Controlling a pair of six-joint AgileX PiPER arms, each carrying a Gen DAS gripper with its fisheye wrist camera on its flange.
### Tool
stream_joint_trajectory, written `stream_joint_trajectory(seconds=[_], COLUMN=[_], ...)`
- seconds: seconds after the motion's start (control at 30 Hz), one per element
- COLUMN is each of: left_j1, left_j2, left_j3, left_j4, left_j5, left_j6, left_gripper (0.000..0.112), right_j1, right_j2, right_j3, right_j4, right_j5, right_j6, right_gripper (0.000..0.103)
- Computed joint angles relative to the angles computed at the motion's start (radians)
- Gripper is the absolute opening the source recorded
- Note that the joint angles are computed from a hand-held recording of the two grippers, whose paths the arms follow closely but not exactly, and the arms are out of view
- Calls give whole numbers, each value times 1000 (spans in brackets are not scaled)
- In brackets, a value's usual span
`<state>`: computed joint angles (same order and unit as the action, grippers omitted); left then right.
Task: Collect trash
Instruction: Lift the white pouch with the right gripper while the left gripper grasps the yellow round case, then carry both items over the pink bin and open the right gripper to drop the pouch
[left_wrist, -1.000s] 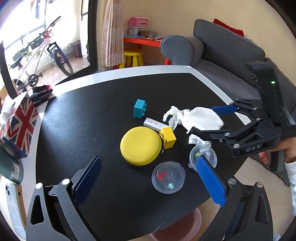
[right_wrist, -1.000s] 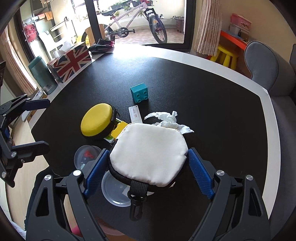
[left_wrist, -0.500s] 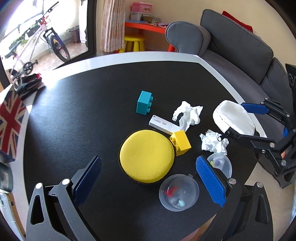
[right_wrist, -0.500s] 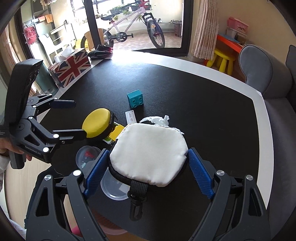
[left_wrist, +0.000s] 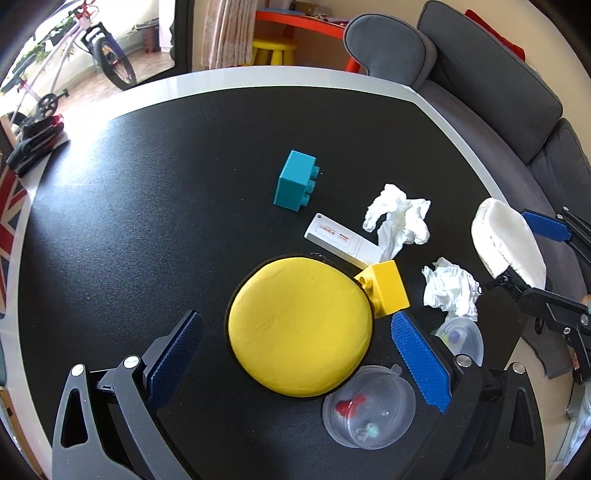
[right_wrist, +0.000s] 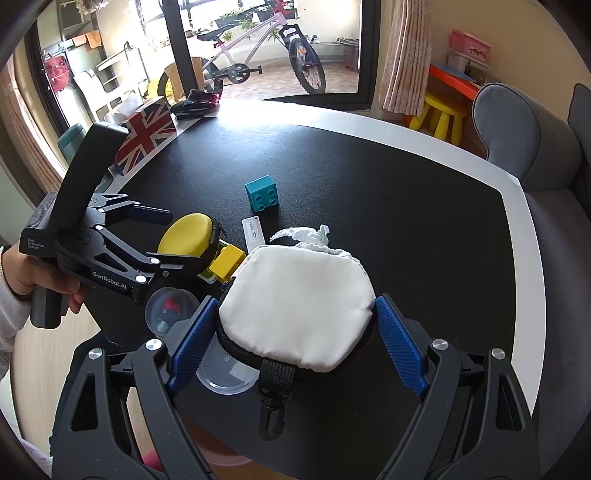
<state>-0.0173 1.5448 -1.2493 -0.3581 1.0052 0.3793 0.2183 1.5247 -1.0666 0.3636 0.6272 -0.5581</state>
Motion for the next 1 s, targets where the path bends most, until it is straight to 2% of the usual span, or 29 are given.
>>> stream_joint_trajectory(seconds=[0.03,0.1,0.3,0.57,0.87,1.0], left_j1=[-5,-7,3,1,-6,22], left_j2=[1,2,0,-93,-309,-422], left_j3=[-1,1,3,26,93,143], left_j4=[4,3,-6,10,11,-17], left_j5=[-1,-1,-12,-29,-28,-2], left_j6=[-2,-1,15,29,49,66], left_gripper=[96,80,79,79,79,79], right_j1=[2,4,15,17,36,53], right_j2=[0,3,2,-35,-172,-260], right_j3=[0,-2,2,34,132,197], right_j4=[0,4,7,14,3,-21], right_j5=[-2,-3,-12,-29,-56,-65], right_j6=[2,1,1,0,13,33], right_gripper=[85,85,85,85,85,85])
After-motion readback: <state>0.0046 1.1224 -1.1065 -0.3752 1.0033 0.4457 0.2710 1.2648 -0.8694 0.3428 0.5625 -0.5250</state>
